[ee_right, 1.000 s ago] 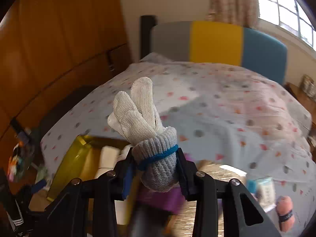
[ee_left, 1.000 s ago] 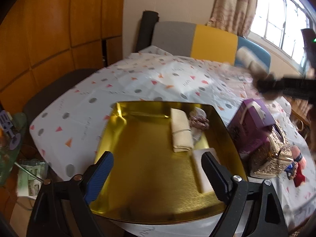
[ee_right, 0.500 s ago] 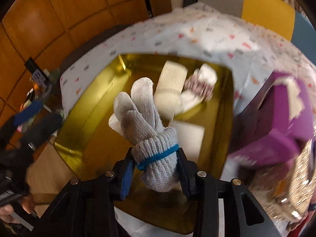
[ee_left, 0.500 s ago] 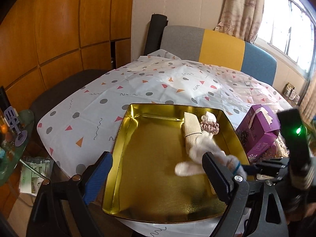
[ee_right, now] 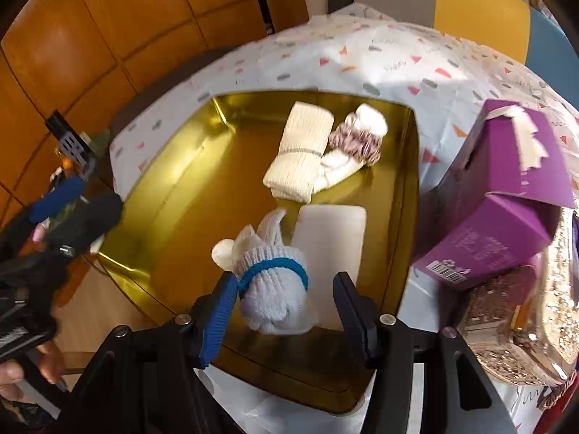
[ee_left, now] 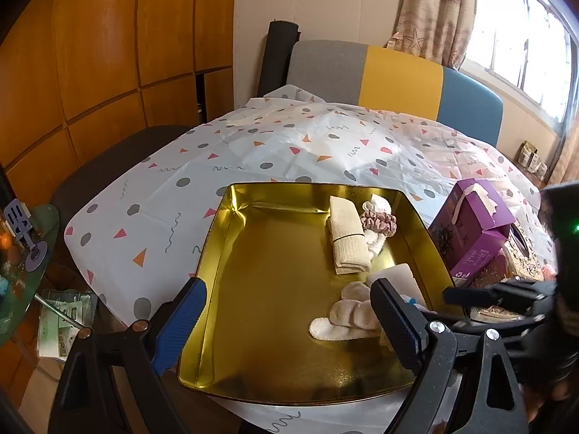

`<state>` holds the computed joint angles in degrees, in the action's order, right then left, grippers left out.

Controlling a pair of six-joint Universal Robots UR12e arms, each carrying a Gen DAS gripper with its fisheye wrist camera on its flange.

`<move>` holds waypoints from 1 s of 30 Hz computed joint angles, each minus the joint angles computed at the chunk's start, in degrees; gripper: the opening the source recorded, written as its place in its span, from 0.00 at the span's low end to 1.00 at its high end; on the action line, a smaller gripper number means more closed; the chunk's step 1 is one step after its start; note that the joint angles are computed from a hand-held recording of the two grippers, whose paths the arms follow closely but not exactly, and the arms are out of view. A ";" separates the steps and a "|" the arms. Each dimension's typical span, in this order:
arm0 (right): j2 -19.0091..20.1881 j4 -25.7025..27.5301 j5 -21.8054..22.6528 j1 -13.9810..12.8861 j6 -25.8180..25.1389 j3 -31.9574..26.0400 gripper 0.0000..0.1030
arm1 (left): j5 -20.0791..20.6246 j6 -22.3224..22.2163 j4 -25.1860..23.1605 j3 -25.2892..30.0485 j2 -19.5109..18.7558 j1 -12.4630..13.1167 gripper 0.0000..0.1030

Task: Organize soft objects
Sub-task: 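Lower the white knit glove into the gold tray and open the right gripper, then grasp the brown satin scrunchie with the left gripper while the right gripper approaches the red sock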

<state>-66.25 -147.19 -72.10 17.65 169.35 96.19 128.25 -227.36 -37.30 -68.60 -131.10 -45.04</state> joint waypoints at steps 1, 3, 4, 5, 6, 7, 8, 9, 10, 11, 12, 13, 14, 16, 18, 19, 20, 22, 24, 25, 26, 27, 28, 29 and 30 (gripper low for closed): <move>-0.41 -1.27 -0.12 -0.22 0.40 0.56 0.54 | -0.06 0.17 0.00 0.08 -0.06 -0.01 0.90; -1.29 -3.84 -0.35 -0.82 1.31 1.69 0.54 | -0.39 0.51 0.01 0.28 -0.20 -0.03 0.90; -1.72 -5.00 -0.25 -1.19 1.83 2.23 0.54 | -0.45 0.69 -0.06 0.42 -0.28 -0.08 0.90; -2.19 -6.15 -0.07 -1.64 2.44 2.82 0.54 | -0.49 0.81 -0.20 0.58 -0.38 -0.14 0.90; -2.67 -7.30 0.00 -2.13 3.08 3.39 0.54 | -0.60 0.98 -0.30 0.76 -0.48 -0.18 0.90; -3.15 -8.31 -0.01 -2.62 3.58 3.91 0.54 | -0.76 1.24 -0.35 0.97 -0.60 -0.22 0.90; -3.72 -9.65 -0.32 -3.21 4.35 4.59 0.54 | -0.93 1.55 -0.37 1.17 -0.72 -0.26 0.90; -4.20 -10.70 -0.69 -3.74 5.16 5.09 0.54 | -1.17 1.95 -0.37 1.39 -0.86 -0.29 0.90; -4.64 -11.42 -0.81 -4.30 5.81 5.49 0.54 | -1.32 2.27 -0.37 1.61 -1.00 -0.34 0.90; -5.15 -12.52 -1.12 -5.00 6.85 6.05 0.54 | -1.44 2.53 -0.42 1.82 -1.12 -0.41 0.90; -5.48 -13.30 -1.52 -5.53 7.65 6.37 0.54 | -1.62 2.88 -0.44 2.03 -1.26 -0.45 0.90; -5.88 -14.30 -2.07 -6.15 8.59 6.84 0.54 | -1.72 3.29 -0.51 2.31 -1.42 -0.51 0.90; -6.25 -15.13 -2.60 -6.78 9.57 7.26 0.54 | -1.77 3.63 -0.50 2.51 -1.54 -0.56 0.90; -6.89 -16.71 -3.74 -8.01 11.53 8.05 0.54 | -2.09 4.42 -0.49 2.97 -1.80 -0.65 0.90; -7.44 -17.79 -5.15 -9.09 13.09 8.68 0.54 | -2.17 4.94 -0.49 3.51 -2.11 -0.81 0.90; -7.71 -18.36 -5.83 -9.67 13.96 9.00 0.54 | -2.36 5.43 -0.48 3.81 -2.28 -0.86 0.90; -7.99 -18.94 -6.61 -10.36 15.09 9.40 0.54 | -2.63 5.90 -0.39 4.04 -2.41 -0.90 0.90; -8.60 -19.51 -7.98 -11.63 16.99 10.12 0.54 | -3.08 7.26 0.17 4.48 -2.69 -1.03 0.90; -9.22 -20.63 -10.08 -12.98 19.23 11.08 0.54 | -3.27 8.81 0.70 5.02 -3.02 -1.16 0.90; -9.48 -21.05 -11.22 -13.65 20.52 11.51 0.54 | -3.64 9.55 1.12 5.27 -3.17 -1.19 0.90; -9.79 -21.52 -12.35 -14.48 22.23 12.00 0.54 | -4.03 10.09 1.56 5.49 -3.31 -1.22 0.90; -10.13 -22.17 -13.14 -15.42 24.02 12.60 0.54 | -4.56 10.90 2.12 5.79 -3.49 -1.25 0.90; -10.35 -22.92 -14.22 -16.37 26.04 13.14 0.54 | -5.18 12.25 2.96 6.26 -3.78 -1.32 0.90; -10.46 -23.59 -15.44 -17.16 27.78 13.60 0.54 | -5.40 13.15 3.49 6.71 -4.03 -1.45 0.90; -10.60 -24.09 -17.20 -18.02 30.14 14.14 0.54 | -6.05 14.33 4.24 7.30 -4.37 -1.56 0.90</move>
<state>-76.85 -171.28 -89.30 -0.37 199.49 110.33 122.20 -213.03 -33.06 -61.30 -135.47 -46.60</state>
